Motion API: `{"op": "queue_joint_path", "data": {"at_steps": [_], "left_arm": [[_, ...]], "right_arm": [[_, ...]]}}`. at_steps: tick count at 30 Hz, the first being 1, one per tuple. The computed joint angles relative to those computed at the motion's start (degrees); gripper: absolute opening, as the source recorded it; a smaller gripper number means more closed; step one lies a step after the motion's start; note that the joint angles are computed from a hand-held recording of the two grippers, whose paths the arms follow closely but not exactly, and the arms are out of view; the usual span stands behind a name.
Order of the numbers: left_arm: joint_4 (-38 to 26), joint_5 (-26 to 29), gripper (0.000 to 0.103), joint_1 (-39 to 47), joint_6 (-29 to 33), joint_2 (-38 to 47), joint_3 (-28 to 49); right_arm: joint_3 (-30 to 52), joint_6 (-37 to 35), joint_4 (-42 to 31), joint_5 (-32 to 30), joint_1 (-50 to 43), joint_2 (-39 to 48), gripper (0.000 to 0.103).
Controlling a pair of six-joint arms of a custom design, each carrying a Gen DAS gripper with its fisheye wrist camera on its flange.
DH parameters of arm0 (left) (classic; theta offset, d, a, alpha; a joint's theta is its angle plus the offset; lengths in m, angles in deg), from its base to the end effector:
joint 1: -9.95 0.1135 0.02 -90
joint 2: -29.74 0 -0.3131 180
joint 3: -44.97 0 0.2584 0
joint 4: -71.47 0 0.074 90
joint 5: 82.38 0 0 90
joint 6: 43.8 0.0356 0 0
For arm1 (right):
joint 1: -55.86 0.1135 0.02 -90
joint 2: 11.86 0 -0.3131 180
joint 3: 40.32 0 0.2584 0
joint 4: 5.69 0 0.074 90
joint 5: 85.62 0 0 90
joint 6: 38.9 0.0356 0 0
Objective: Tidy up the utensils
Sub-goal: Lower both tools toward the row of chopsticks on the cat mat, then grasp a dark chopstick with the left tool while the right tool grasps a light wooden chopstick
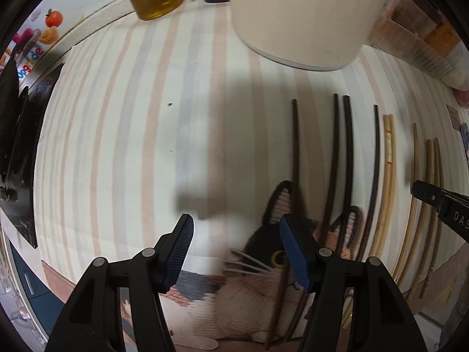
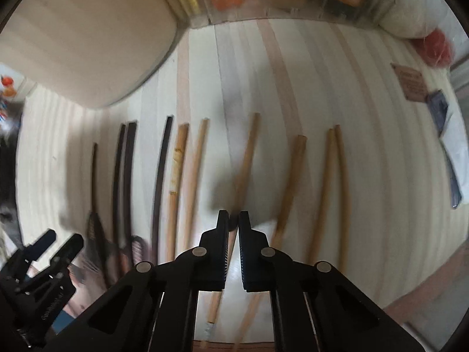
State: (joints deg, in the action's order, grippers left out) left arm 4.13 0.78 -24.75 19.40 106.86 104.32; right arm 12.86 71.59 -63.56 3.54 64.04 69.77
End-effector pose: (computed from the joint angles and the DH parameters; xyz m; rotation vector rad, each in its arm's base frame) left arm 0.1714 -0.1136 0.2309 0.1994 2.9994 0.0888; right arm 0.2065 0.0302 0.1908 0.3298 3.0650 0.0464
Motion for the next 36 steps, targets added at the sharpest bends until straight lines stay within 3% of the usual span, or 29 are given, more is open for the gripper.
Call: {"op": "queue_joint_path", "data": {"at_steps": [12, 14, 16, 18, 20, 29, 36], "left_arm": [[5.36, -1.14, 0.058, -7.51, -3.82, 6.41, 0.28], [7.24, 0.08, 0.048, -6.51, -3.15, 6.64, -0.09], [9.49, 2.55, 0.025, -4.66, -3.22, 6.39, -1.02], [10.60, 2.62, 0.011, -2.15, -1.70, 6.70, -1.51], [11.50, 3.11, 0.004, 0.02, -1.61, 6.30, -2.44], [13.90, 2.74, 0.004, 14.50, 6.93, 4.12, -7.15], [15.86, 6.46, 0.003, 31.90, 21.47, 2.24, -10.19]], "right_arm": [[1.98, -9.25, -2.35, -0.88, -8.26, 1.90, 0.007], [2.76, -10.86, -2.07, -1.99, -10.19, 3.55, 0.007], [3.67, -12.74, -2.30, -2.50, -11.98, 4.49, 0.008], [1.71, -13.63, 0.02, -2.74, -12.71, 5.00, 0.008], [2.22, -14.55, -0.19, -2.79, -13.17, 5.49, 0.008], [2.10, -14.50, 0.11, -4.44, -11.19, 5.81, 0.007], [4.68, -16.54, -1.79, -6.15, -12.40, 9.64, 0.009]]}}
